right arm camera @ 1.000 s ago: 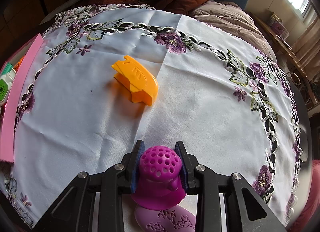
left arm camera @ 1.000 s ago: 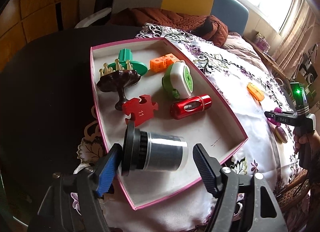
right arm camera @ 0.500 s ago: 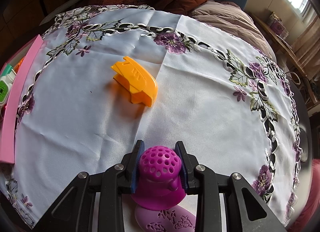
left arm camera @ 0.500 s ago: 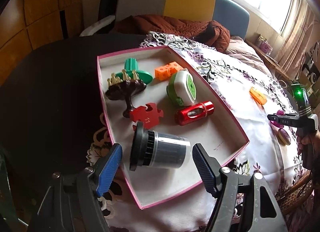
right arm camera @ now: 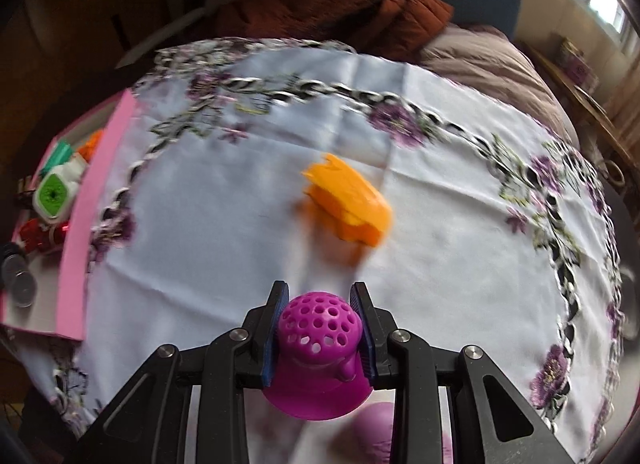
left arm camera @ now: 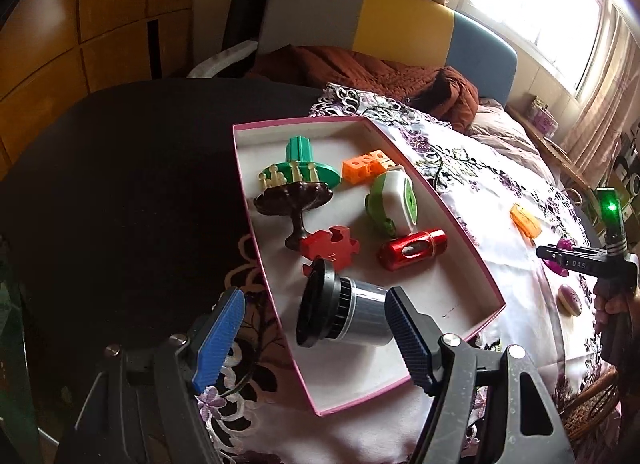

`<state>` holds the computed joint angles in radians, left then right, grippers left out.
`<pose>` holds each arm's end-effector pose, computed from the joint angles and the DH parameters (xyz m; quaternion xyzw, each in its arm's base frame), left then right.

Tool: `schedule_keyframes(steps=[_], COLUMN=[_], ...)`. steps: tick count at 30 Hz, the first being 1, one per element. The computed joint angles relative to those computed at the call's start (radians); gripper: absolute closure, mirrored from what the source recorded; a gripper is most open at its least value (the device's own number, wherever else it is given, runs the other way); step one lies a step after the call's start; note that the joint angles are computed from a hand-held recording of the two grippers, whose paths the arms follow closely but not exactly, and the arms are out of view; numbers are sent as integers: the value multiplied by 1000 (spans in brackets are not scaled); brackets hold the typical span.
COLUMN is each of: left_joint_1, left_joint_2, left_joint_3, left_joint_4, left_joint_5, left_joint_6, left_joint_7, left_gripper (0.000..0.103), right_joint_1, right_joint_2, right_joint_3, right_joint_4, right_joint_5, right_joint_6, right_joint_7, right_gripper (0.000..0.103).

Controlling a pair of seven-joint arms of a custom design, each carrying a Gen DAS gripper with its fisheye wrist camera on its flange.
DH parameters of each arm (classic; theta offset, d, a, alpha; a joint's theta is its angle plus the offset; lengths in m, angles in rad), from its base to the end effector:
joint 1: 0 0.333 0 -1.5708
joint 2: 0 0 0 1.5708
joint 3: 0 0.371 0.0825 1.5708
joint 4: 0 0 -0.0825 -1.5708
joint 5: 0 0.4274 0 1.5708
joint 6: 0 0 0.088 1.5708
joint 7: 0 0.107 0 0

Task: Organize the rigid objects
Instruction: 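Carry the pink suction cup into the tray and open the right gripper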

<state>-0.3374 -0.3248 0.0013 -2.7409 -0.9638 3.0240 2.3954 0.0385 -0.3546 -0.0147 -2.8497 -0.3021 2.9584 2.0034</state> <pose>0.4115 -0.0786 0.3870 -0.5862 0.7416 -0.2993 0.1295 0.3954 0.0296 0.3600 -0.6432 0.7289 -0.1695 0.1622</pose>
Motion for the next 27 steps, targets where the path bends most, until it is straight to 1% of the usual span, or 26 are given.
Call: schedule_keyframes(steps=[3,5,6,9,12,17,21,24,27], left_joint_1=[5,9,9,17,13,-7,-21,-28,-34], left_joint_2=[-5,-11,-14,-18,-17,-22,-31,-34,-37], left_joint_3=[1,0,0,-3,2,23,40,48,56], left_joint_4=[-3,-8,-12,-19,-22,-28,-33,-35,-36], left_joint_5=[6,12,15,39,59,79,87,92,95], left_joint_6=[-2,4,10,20,30,40,45,45,45], left_joint_7=[-5,-10,-11,-35,-58,-67,-72,-77,-79], left_gripper=[30,30,30,30,30,30,30,30,30], right_joint_1=[19,4,5,52,130,238,329,419,499], right_joint_2=[24,31,28,-3,-23,-26,-16,7,52], right_joint_3=[19,47,50,25,-5,0,-12,-47,-77], right_joint_4=[10,12,11,-1,-1,24,55,83,122], right_joint_5=[4,-20,-25,2,55,107,145,196,258], right_joint_6=[1,-9,-12,2,26,47,60,67,49], right_joint_7=[12,41,51,42,10,-33,-90,-158,-243], right_gripper=[71,71,71,71,71,71,71,71,71])
